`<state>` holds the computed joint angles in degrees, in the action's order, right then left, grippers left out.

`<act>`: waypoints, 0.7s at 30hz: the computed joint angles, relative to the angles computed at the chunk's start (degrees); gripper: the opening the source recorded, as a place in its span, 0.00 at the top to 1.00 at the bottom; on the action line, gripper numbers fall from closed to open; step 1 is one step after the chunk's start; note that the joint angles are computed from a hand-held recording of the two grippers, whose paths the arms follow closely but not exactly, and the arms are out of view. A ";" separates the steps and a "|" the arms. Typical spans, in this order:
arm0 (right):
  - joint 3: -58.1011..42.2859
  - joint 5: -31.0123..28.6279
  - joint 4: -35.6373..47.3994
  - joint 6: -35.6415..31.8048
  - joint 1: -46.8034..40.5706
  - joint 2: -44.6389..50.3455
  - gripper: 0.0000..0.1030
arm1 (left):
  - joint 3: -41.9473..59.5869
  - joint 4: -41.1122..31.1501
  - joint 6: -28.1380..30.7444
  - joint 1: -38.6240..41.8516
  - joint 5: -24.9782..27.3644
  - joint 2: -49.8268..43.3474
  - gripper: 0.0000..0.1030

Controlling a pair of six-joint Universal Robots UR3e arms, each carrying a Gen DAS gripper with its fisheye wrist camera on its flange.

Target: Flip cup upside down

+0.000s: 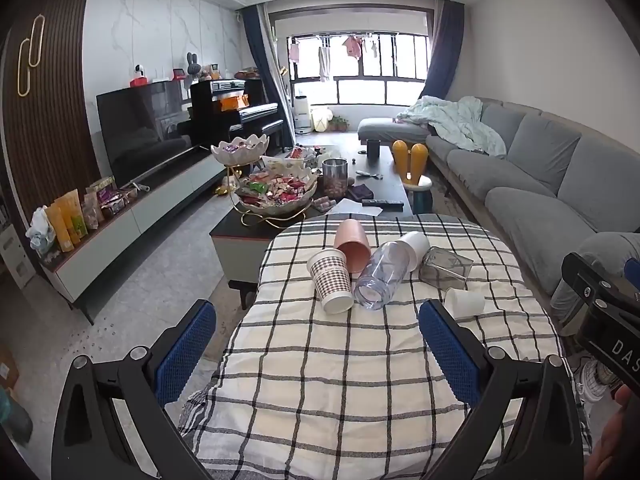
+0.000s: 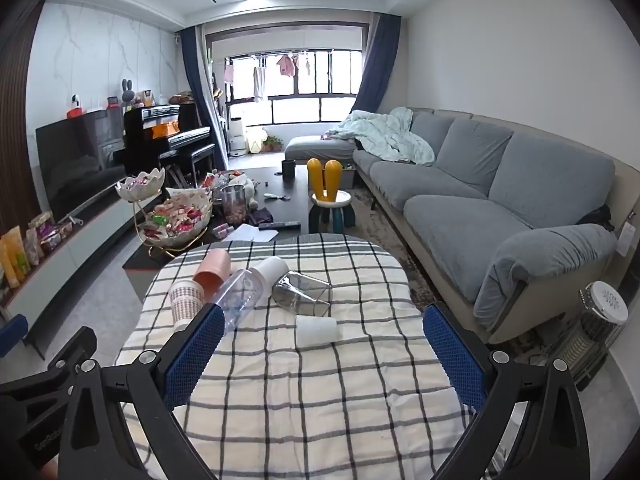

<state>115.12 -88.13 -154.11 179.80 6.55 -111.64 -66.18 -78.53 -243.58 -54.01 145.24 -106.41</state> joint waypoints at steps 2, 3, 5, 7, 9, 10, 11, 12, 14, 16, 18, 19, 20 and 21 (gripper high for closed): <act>-0.06 -0.08 0.06 0.00 0.05 0.02 0.03 | 0.04 -0.27 -0.19 -0.05 -0.03 0.10 0.00; -0.06 -0.08 0.06 0.00 0.05 0.02 0.03 | -0.20 -0.04 -0.04 -0.01 -0.06 0.21 0.00; -0.11 -0.13 0.11 0.03 0.11 0.04 0.03 | -1.21 0.97 0.04 0.05 -0.08 0.30 0.00; -0.16 -0.23 0.10 0.01 0.19 0.09 0.03 | -1.22 0.91 0.02 0.03 -0.05 0.31 0.00; -0.13 -0.14 0.16 -0.05 0.12 0.00 0.03 | -1.17 0.92 0.11 0.11 -0.18 0.40 0.00; -0.19 -0.23 0.17 0.00 0.19 0.08 0.03 | -1.11 0.84 0.02 0.11 -0.18 0.37 0.00; -0.19 -0.23 0.17 0.00 0.19 0.08 0.03 | -1.23 0.86 -0.03 0.13 -0.23 0.43 0.00; -0.20 -0.26 0.16 0.03 0.22 0.11 0.03 | -1.03 0.74 -0.04 0.05 -0.12 0.28 0.00; -0.19 -0.31 0.10 0.04 0.25 0.14 0.03 | -1.06 0.79 -0.02 0.04 -0.11 0.29 0.00; -0.16 -0.40 -0.03 0.05 0.30 0.18 0.03 | -1.10 0.75 -0.10 0.05 -0.06 0.28 0.00; -0.14 -0.40 -0.11 0.04 0.31 0.23 0.03 | -1.15 0.77 -0.04 0.08 -0.12 0.36 0.00; -0.13 -0.33 -0.05 0.03 0.26 0.19 0.03 | -1.15 0.77 -0.04 0.08 -0.12 0.36 0.00; -0.08 -0.24 0.00 0.00 0.18 0.13 0.03 | -1.20 0.88 0.00 0.07 -0.22 0.40 0.00; -0.15 -0.34 0.00 0.02 0.26 0.19 0.03 | -1.37 1.02 0.05 0.09 -0.36 0.49 0.00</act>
<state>114.97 -88.47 -154.11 179.82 6.81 -111.45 -67.55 -77.51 -243.53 -53.92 144.88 -105.92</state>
